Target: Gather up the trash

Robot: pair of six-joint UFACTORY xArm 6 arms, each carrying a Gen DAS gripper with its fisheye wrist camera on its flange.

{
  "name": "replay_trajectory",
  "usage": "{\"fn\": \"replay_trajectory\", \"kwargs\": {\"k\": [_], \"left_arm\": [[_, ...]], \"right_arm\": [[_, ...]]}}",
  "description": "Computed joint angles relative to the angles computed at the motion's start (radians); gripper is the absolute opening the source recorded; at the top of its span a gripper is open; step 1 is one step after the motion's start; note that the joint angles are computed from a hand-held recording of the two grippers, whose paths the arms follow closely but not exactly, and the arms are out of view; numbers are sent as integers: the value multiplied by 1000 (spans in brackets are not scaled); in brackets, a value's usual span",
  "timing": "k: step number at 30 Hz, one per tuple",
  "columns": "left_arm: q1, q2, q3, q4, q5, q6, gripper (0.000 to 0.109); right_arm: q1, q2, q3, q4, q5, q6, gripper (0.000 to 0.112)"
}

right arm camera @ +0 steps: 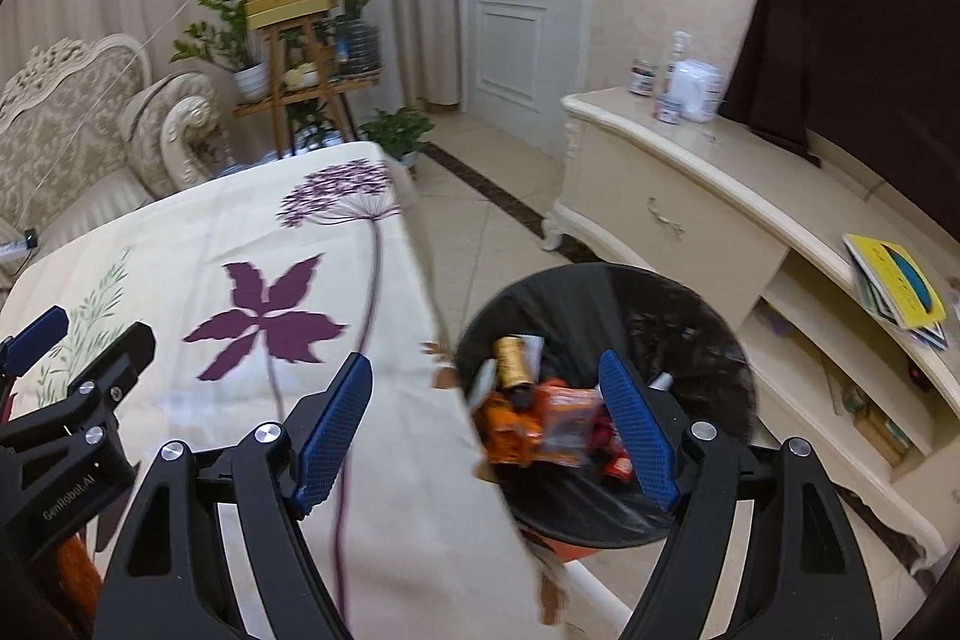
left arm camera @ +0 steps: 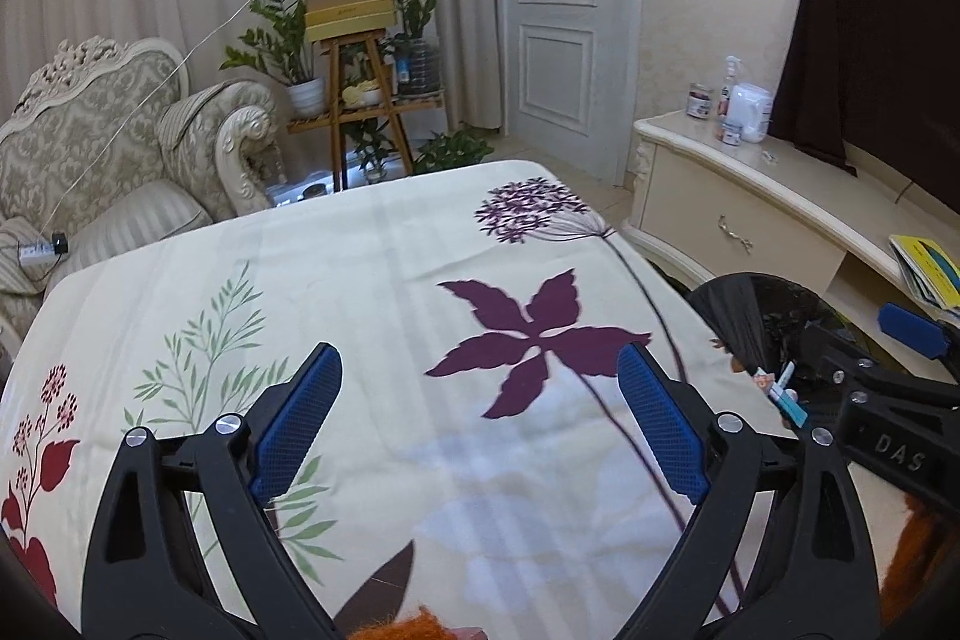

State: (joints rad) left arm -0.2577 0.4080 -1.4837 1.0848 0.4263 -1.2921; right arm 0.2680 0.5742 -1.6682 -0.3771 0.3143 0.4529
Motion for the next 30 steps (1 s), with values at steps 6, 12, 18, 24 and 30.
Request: {"fn": "replay_trajectory", "kwargs": {"k": [6,12,18,24,30], "left_arm": [[-25,35,-40,-17,-13,28,97],[-38,68,-74,-57,-34,69,98],[-52,100,-111,-75,-22,101,98],[-57,113,-127,-106,-18,122,98],[-57,122,-136,-130,-20,139,98]], "right_arm": [[-30,-29,50,-55,4,65,76],[-46,-36,68,-83,1,107,76],[-59,-42,80,-91,-5,126,76],[-66,-42,82,-91,-4,134,77],[-68,-42,82,-85,-5,130,77]]}}
